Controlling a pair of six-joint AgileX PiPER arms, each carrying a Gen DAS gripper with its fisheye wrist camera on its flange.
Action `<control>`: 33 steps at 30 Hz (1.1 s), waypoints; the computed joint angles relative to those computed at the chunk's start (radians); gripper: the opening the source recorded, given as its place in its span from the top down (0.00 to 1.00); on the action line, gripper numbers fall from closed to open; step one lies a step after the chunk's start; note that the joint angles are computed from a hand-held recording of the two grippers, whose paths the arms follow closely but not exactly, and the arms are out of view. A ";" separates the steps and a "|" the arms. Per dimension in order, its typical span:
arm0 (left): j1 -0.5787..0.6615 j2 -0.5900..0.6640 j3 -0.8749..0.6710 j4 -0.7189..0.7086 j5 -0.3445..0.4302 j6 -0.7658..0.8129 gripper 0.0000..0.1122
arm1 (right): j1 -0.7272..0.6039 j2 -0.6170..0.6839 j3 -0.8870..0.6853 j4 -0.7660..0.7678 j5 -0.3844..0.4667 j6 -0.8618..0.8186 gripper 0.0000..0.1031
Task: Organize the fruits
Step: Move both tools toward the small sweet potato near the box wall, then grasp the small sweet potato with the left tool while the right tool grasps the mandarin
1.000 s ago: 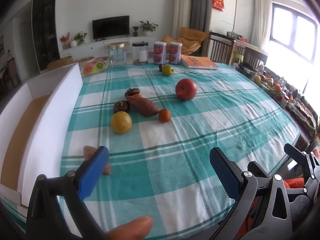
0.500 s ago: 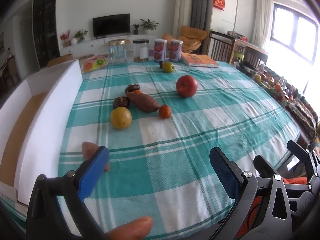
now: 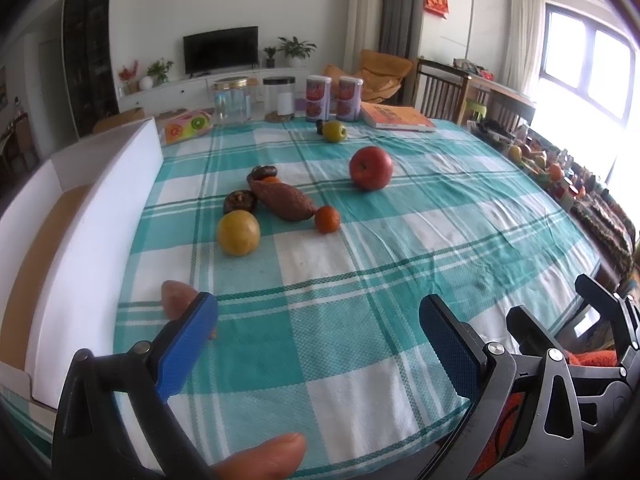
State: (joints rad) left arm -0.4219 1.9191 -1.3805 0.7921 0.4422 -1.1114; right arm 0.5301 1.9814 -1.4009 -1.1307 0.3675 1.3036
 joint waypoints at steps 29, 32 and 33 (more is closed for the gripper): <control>0.023 0.015 -0.004 -0.124 -0.005 0.083 0.10 | -0.019 -0.008 0.015 0.029 -0.022 0.010 0.00; 0.031 0.023 -0.014 -0.166 0.002 0.124 0.10 | -0.029 -0.020 0.025 0.029 -0.028 0.023 0.00; 0.032 0.028 -0.018 -0.181 0.007 0.140 0.10 | -0.031 -0.024 0.027 0.021 -0.026 0.033 0.00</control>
